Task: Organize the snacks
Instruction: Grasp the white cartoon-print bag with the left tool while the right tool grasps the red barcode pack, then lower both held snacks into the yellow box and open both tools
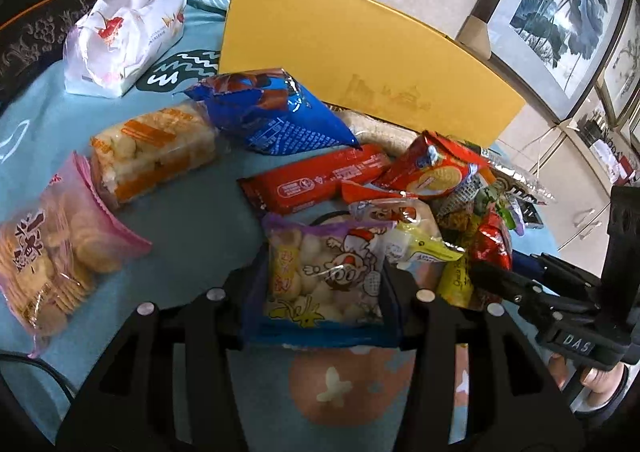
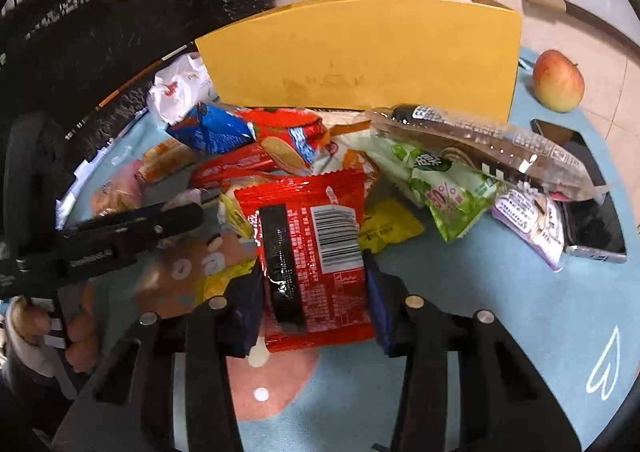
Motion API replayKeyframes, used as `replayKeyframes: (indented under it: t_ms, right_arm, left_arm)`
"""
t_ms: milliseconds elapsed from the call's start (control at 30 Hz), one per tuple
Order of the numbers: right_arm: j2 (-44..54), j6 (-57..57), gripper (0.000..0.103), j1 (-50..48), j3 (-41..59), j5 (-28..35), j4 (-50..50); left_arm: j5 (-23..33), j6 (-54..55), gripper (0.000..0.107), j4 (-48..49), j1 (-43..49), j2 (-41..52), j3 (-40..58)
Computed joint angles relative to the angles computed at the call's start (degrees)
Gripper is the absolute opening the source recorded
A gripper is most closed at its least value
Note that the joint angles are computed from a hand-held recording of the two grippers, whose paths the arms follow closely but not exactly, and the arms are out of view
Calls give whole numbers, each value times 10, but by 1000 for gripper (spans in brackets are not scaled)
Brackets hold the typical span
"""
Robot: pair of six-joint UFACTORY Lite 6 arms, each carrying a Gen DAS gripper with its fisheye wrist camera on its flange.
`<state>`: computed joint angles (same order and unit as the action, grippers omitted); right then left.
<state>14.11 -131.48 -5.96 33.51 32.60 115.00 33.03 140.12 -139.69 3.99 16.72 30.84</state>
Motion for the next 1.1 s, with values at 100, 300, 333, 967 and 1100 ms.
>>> replayKeyframes:
  t_ms: [100, 300, 333, 967, 1100]
  right_arm:
    - [-4, 36, 45, -32, 0, 29, -40]
    - [-19, 69, 45, -96, -16, 92, -79]
    - [-26, 78, 45, -107, -21, 103, -89]
    - [-186, 286, 45, -170, 53, 178, -151]
    - [-80, 275, 45, -96, 197, 81, -78]
  left_arm:
    - [5, 0, 50, -1, 0, 4, 0]
    - [4, 14, 50, -13, 0, 0, -7]
    - [3, 21, 50, -24, -3, -3, -9]
    - [-190, -245, 50, 157, -102, -188, 151]
    - [-262, -465, 50, 339, -132, -22, 382]
